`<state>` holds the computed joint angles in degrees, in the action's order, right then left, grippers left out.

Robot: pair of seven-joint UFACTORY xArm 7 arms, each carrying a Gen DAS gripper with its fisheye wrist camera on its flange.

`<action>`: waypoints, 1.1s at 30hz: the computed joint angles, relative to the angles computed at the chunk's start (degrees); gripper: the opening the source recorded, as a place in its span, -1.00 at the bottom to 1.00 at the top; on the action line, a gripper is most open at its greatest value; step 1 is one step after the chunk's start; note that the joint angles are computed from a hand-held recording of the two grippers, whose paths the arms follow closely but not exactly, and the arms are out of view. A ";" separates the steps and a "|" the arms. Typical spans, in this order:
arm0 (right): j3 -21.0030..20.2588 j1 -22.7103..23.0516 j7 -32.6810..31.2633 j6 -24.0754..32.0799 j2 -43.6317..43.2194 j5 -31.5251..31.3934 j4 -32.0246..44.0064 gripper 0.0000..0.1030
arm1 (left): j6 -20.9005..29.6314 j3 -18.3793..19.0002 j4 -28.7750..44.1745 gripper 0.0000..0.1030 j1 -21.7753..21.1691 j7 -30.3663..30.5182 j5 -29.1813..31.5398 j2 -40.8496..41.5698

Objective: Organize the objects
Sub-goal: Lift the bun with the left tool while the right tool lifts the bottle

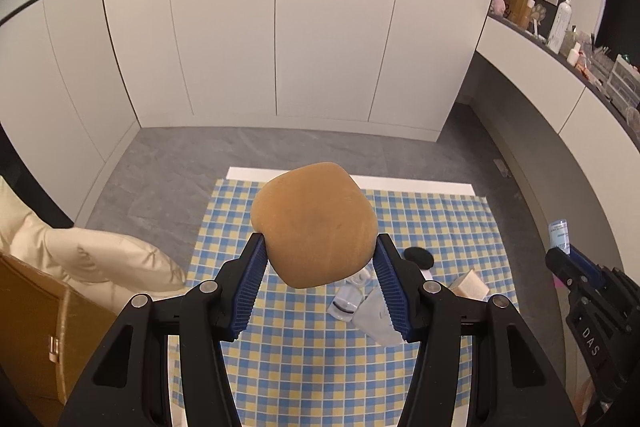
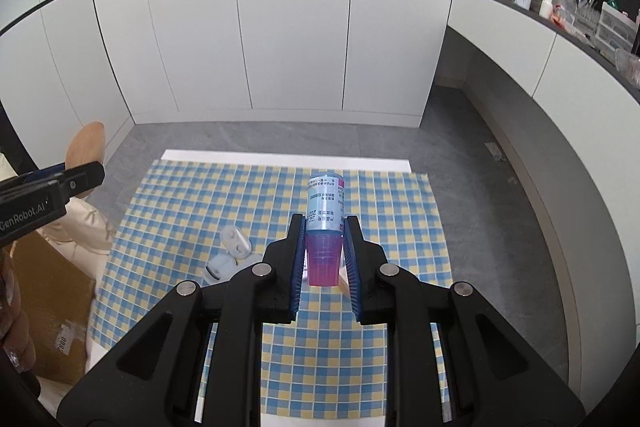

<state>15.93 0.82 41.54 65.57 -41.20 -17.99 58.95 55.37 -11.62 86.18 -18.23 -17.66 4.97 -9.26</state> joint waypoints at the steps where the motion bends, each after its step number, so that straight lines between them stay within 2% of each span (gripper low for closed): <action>1: -0.08 -0.02 -0.11 0.29 0.18 0.08 0.76 -0.62 | 0.35 -0.05 0.48 0.07 0.00 -0.10 0.13 -0.05; 11: 1.35 -1.03 -1.22 2.87 4.59 -1.80 11.41 -0.61 | 5.06 -0.31 8.37 0.07 0.14 -0.61 2.28 0.93; 14: 1.90 -1.20 -1.29 4.23 5.66 -2.24 14.37 -0.62 | 5.73 0.14 9.94 0.07 0.18 -0.11 0.91 0.56; 25: 4.54 -0.67 -1.24 10.25 8.86 -3.96 22.77 -0.61 | 9.12 -0.56 13.41 0.07 0.89 -0.30 1.57 -0.99; 33: 5.08 0.40 -1.23 12.03 9.87 -3.97 25.07 -0.62 | 10.27 -0.38 12.74 0.07 1.15 0.51 -0.12 -2.54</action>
